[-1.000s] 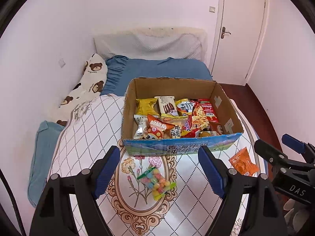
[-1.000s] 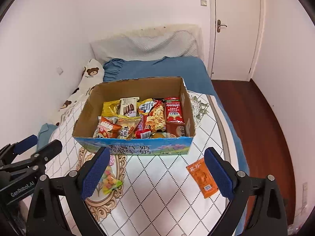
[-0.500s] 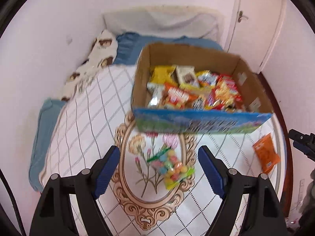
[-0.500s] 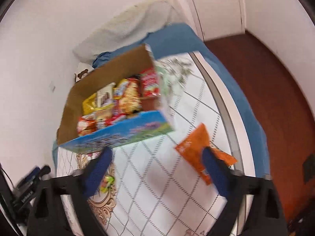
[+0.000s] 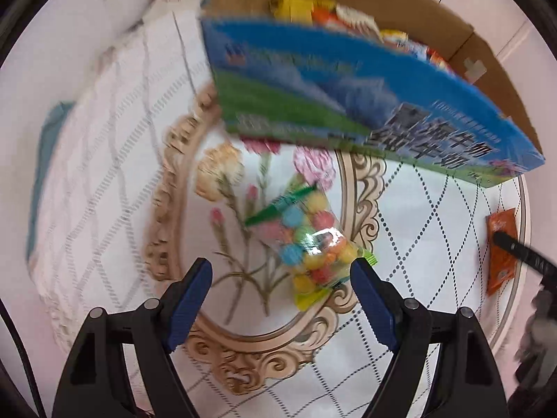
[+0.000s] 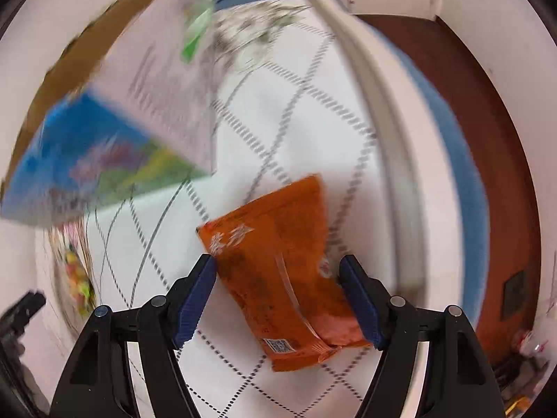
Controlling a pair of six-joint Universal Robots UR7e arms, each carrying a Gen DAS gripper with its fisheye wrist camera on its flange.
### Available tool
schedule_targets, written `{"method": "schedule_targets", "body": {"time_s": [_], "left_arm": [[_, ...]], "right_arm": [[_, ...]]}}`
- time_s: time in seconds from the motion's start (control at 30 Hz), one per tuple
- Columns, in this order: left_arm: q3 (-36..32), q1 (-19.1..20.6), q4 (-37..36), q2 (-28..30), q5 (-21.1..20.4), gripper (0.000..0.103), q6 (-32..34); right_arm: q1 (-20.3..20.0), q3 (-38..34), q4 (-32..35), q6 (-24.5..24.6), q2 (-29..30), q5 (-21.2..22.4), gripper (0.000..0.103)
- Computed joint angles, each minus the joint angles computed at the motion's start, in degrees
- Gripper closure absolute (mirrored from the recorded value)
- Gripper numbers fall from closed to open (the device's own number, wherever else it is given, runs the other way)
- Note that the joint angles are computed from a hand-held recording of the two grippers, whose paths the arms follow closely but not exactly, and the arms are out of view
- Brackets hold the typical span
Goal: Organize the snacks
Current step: 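Grasp the candy ball bag with the left tool while the right tool grasps the orange packet, then carry both packets into the box and open both tools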
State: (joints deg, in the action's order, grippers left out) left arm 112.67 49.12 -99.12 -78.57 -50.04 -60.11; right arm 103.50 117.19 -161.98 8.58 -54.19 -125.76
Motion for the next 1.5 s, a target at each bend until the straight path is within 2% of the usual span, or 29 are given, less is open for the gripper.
{"method": "schedule_targets", "body": {"time_s": [0.13,0.27,0.33,0.43,0.53,0.6,0.73,0.87,0.97,1.0,1.07,1.1,1.17,1.27,1.4,1.5], "left_arm": [[-0.63,4.28,-5.20,1.91,-5.46,0.022,2.33],[0.01,7.95,-11.27,2.50,-10.31,0.022,3.26],[0.98,8.65,-14.28,2.23,-10.80,0.022,3.33],[2.17,8.50,-16.53,1.73,-9.63,0.039,4.22],[2.79,7.33,-16.02,1.32,-8.37,0.047,6.06],[3.76,5.89,-14.16,0.60,-7.31,0.048,7.53],[7.14,3.16,-10.04,-2.24,-8.33,0.048,9.35],[10.88,1.23,-6.66,-6.12,-13.99,0.048,11.51],[12.66,1.84,-7.30,-8.25,-16.66,0.046,11.49],[13.17,2.60,-8.29,-8.68,-17.06,0.046,11.35],[14.12,5.04,-11.06,-9.59,-18.03,0.046,10.70],[14.28,5.97,-12.25,-9.62,-18.49,0.046,10.33],[15.24,7.97,-14.83,-10.76,-19.65,0.043,9.50],[15.70,10.65,-16.50,-12.51,-20.79,0.043,9.33],[13.81,12.66,-15.76,-12.43,-20.92,0.043,9.91],[13.30,12.65,-14.98,-12.19,-20.19,0.043,9.51]], "right_arm": [[1.68,0.26,1.44,-0.01,1.34,3.03,0.031],[3.86,0.82,3.01,0.72,2.59,2.89,0.031],[4.45,0.93,3.62,0.80,3.42,1.57,0.031],[4.70,0.68,3.80,1.12,4.90,0.05,0.031],[4.59,0.10,3.92,0.92,6.17,-0.79,0.032],[4.95,-0.01,3.75,0.08,6.70,-1.34,0.038],[6.80,0.91,3.90,0.79,7.67,-0.72,0.039],[8.59,4.00,5.69,3.11,6.92,1.63,0.039],[9.37,7.03,5.55,5.44,6.14,2.73,0.039],[9.94,7.94,5.51,6.16,6.36,1.93,0.038],[10.18,8.83,4.59,7.05,7.17,0.98,0.029],[9.96,9.06,3.54,7.65,7.57,1.08,0.025],[9.24,9.74,2.03,8.40,7.90,2.12,0.011],[8.93,8.63,1.69,8.62,10.11,2.77,0.000],[8.53,5.48,3.92,9.65,14.05,0.31,0.000],[7.62,3.68,6.09,9.36,15.16,1.67,0.000]]}}
